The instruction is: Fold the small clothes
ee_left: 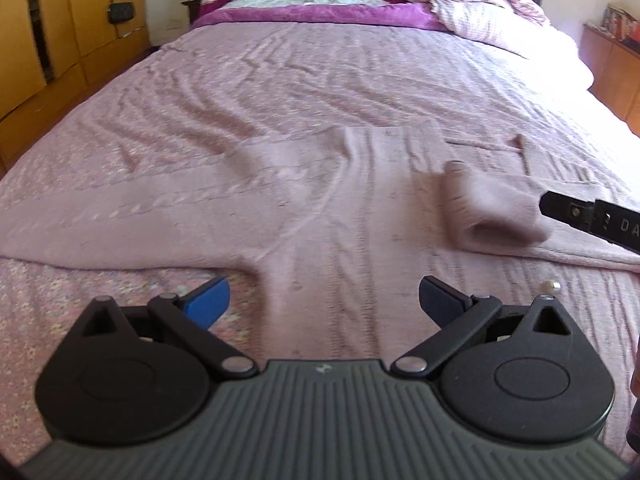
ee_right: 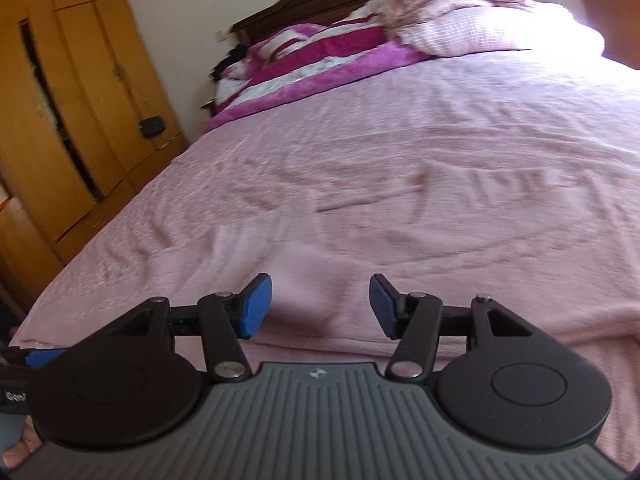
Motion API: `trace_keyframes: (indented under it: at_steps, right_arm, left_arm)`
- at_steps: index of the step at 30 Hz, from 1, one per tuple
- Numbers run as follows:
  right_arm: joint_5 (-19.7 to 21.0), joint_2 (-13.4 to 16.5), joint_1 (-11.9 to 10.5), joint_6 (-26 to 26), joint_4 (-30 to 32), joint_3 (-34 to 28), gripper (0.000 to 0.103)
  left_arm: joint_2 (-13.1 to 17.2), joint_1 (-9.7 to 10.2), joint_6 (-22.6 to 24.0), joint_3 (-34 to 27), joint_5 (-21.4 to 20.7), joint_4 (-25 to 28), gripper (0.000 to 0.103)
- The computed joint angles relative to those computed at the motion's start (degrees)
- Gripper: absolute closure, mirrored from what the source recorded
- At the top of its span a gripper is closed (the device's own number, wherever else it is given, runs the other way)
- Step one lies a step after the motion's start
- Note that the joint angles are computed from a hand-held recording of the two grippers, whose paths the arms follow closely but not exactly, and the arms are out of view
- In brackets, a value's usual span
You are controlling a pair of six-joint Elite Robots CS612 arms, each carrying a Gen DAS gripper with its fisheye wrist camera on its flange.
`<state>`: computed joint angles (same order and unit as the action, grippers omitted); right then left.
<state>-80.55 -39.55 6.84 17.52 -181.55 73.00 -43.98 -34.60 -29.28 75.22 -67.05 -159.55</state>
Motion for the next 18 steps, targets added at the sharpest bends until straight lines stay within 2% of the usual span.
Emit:
trace_keyframes:
  at_steps: [2, 6, 13, 16, 18]
  right_arm:
    - [-2.6, -0.9, -0.3, 1.2, -1.5, 1.9, 0.041]
    - [-5.8, -2.1, -1.5, 2.2, -2.9, 4.8, 0.041]
    - [-11.7, -2.5, -2.4, -0.4, -4.6, 7.5, 0.041]
    - [-11.2, -2.3, -2.8, -1.1, -5.3, 8.3, 0.041]
    - [-10.2, -2.1, -3.1, -0.3, -6.0, 8.5, 0.041]
  left_arm:
    - [0.4, -0.12, 1.6, -0.8, -1.0, -0.4, 0.0]
    - [1.5, -0.87, 6.0, -2.7, 0.0, -1.2, 0.0]
    - [4.5, -1.96, 12.7, -6.5, -0.3, -2.9, 0.0]
    - [6.3, -2.69, 16.2, -9.4, 2.4, -0.3, 0.001]
    - [7.7, -3.12, 20.1, -11.3, 4.7, 0.0, 0.002]
